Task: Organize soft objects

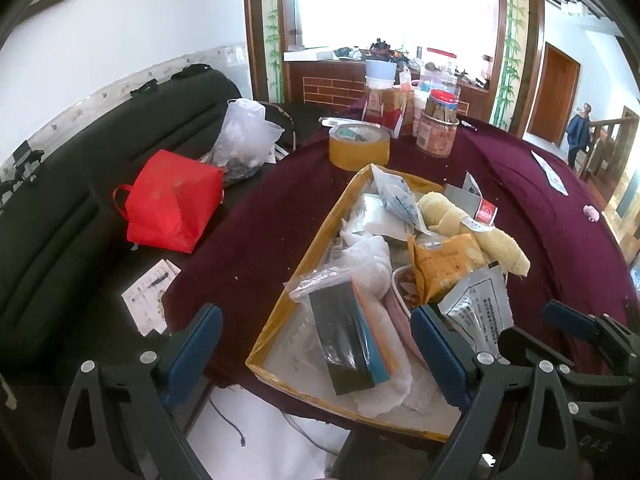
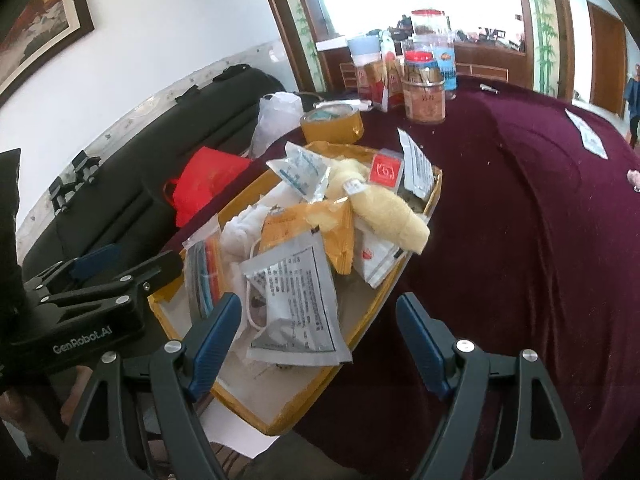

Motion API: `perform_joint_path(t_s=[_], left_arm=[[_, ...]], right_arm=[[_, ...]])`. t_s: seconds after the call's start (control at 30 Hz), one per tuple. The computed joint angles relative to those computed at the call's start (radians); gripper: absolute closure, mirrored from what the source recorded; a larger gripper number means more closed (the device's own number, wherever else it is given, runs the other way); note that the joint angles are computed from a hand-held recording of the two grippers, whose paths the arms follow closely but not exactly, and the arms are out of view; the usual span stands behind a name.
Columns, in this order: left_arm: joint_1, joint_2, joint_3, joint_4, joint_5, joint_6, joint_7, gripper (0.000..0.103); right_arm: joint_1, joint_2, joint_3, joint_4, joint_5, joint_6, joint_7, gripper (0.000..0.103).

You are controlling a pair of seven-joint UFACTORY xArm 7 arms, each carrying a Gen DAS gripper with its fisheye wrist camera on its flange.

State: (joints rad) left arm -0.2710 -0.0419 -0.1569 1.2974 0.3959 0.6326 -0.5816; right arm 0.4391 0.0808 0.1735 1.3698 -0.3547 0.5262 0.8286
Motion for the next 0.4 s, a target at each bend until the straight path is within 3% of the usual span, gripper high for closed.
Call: perform_joint_path(t_s=[0.1,0.23,0.4], left_arm=[[0.009,-0.006,0.004,-0.012,0.021,-0.028,-0.031,0.006],[0.013,-0.005,0.005,-0.01,0.028,-0.03,-0.041,0.006],[0.011,0.008,0.003,-0.007,0.05,-0.038,-0.034,0.006]], right_arm=[[0.002,0.004,0.002,0.002,0.004,-0.03,-0.009,0.024],[0.018,0.004,-0.005,0.009,-0.083,-0.044,0.047,0.024],[0.02,0.017,-0.005,0.017,-0.068,-0.038,0.033,0.024]])
